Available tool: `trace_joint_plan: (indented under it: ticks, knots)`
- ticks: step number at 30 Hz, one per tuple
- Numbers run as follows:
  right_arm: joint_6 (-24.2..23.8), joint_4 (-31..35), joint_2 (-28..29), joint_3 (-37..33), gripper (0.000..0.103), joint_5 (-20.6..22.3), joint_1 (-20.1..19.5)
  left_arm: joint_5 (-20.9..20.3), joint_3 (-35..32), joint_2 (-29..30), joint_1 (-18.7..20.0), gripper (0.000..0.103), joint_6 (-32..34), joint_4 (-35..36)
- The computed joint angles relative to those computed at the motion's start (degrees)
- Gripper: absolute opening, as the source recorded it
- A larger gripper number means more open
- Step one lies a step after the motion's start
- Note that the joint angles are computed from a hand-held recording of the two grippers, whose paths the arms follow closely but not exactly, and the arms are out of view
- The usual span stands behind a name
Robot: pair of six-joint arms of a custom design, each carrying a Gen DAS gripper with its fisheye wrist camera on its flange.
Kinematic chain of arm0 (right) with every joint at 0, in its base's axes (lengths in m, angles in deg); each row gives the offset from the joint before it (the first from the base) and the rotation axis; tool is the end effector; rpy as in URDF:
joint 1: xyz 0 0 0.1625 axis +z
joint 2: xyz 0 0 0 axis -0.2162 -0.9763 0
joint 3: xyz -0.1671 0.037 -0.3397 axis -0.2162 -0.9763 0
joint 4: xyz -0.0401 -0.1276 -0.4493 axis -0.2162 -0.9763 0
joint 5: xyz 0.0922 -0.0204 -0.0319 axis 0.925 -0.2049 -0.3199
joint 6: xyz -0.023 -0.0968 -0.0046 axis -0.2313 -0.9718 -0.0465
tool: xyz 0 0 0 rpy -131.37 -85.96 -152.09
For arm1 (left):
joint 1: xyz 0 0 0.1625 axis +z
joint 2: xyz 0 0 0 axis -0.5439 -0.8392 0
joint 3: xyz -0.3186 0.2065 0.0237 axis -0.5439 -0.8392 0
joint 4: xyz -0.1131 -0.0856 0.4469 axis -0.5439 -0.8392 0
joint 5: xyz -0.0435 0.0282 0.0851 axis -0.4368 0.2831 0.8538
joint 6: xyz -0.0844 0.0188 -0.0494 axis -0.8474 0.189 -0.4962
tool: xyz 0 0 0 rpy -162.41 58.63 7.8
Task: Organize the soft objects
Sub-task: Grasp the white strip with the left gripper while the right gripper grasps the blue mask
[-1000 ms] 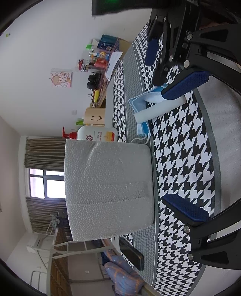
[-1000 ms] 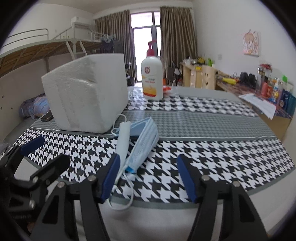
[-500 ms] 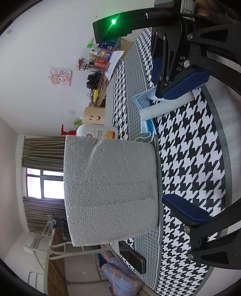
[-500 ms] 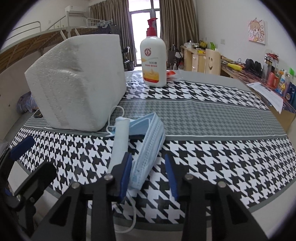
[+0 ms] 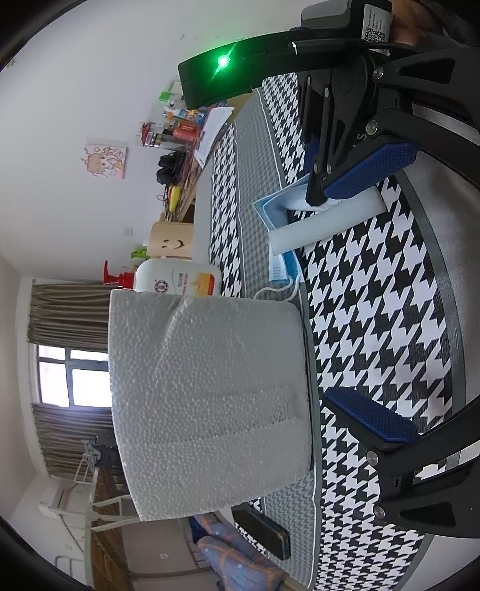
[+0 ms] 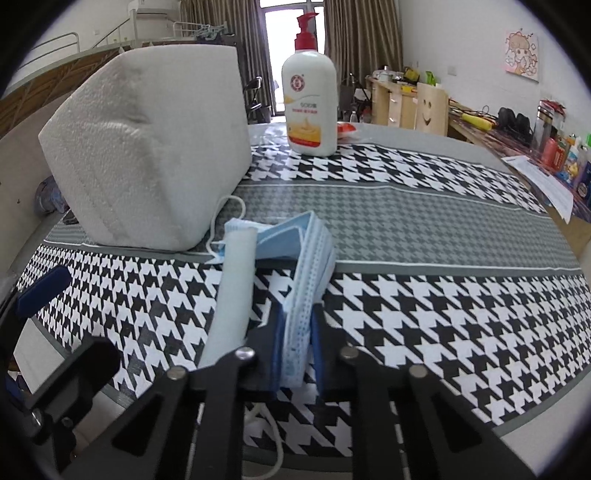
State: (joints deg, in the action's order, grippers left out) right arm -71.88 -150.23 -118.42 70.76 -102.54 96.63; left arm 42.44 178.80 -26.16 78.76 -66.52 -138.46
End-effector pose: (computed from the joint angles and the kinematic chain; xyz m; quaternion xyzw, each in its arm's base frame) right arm 0.0448 -0.7040 0.1611 0.3322 -0.8863 0.2380 0.2178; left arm -0.2598 -0.5824 -0.0336 0.1446 0.8108 -0.4706 0.3166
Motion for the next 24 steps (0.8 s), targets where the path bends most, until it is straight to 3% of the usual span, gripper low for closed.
trace_joint_plan:
  ticks: [5, 8, 21, 24]
  knots:
    - [-0.4, -0.7, -1.6, 0.9, 0.008, 2.1, -1.1, -0.7, -1.8, 1.0, 0.0, 0.102, -0.6, 2.4]
    - [-0.3, -1.3, -2.6, 1.5, 0.008, 2.9, -1.8, 0.9, -4.2, 2.5, 0.1, 0.102, -2.0, 6.2]
    - [1.3, -1.1, -5.9, 2.6, 0.008, 5.1, -4.7, -6.7, -10.9, 5.2, 1.2, 0.101, -4.0, 17.4]
    - [1.4, -1.2, -6.4, 2.9, 0.008, 5.1, -5.3, -8.0, -13.2, 6.1, 1.8, 0.094, -4.4, 21.3]
